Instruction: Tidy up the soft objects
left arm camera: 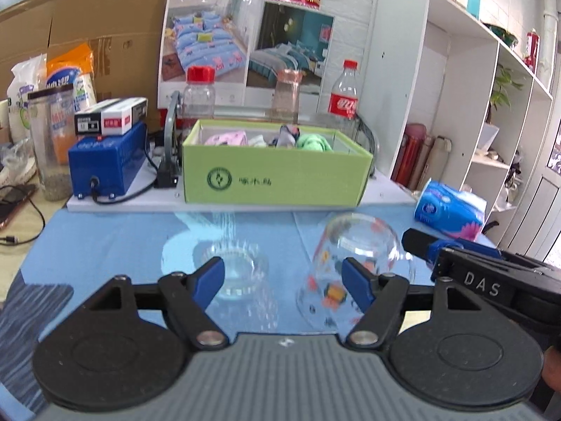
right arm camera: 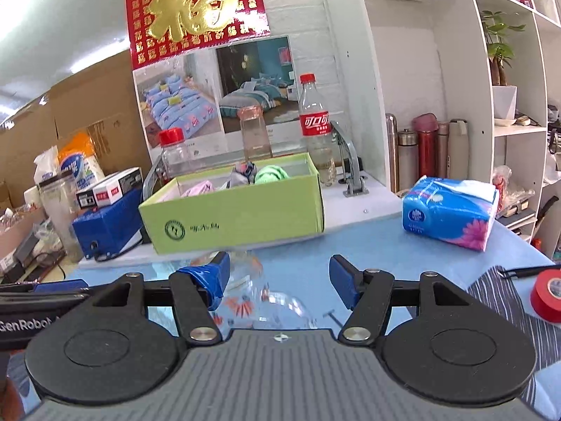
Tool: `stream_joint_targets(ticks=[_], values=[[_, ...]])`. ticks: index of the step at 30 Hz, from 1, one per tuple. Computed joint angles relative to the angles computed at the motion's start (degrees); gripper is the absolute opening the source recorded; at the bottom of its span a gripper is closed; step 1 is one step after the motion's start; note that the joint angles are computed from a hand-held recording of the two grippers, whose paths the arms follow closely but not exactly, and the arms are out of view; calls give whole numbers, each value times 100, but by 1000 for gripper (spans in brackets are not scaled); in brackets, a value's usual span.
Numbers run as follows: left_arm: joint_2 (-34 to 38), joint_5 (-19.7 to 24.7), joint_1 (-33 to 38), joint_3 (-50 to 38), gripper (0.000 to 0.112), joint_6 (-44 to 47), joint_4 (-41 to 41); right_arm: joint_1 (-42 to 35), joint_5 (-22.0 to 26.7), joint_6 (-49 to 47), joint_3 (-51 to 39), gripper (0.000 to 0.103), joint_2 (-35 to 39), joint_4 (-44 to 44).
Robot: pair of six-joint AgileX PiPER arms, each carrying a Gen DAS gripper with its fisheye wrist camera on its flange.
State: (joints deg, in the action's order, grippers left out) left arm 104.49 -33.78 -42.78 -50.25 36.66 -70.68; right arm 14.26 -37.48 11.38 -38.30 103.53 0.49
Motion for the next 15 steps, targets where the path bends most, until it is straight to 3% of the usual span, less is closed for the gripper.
stream_joint_targets(ticks=[5,9,11,12,15], values=[[219,-191,-220,33,73,29,-286,-24,-262,-82,350,49,-58,62],[442,-819,-576,-182,77,820,-1007,-98,-399,-18,496,49,-133,63],[413,-917,-636,-104,87,579,-853,-140,-449,65,536,49,-148,-5],[387,-973,-667,-47,101,424,-752,-154,-473,100,552,49,-151,-38],[260,-1029,-710,277,102,-327,-47,-164,-497,125,578,49,-147,-91]])
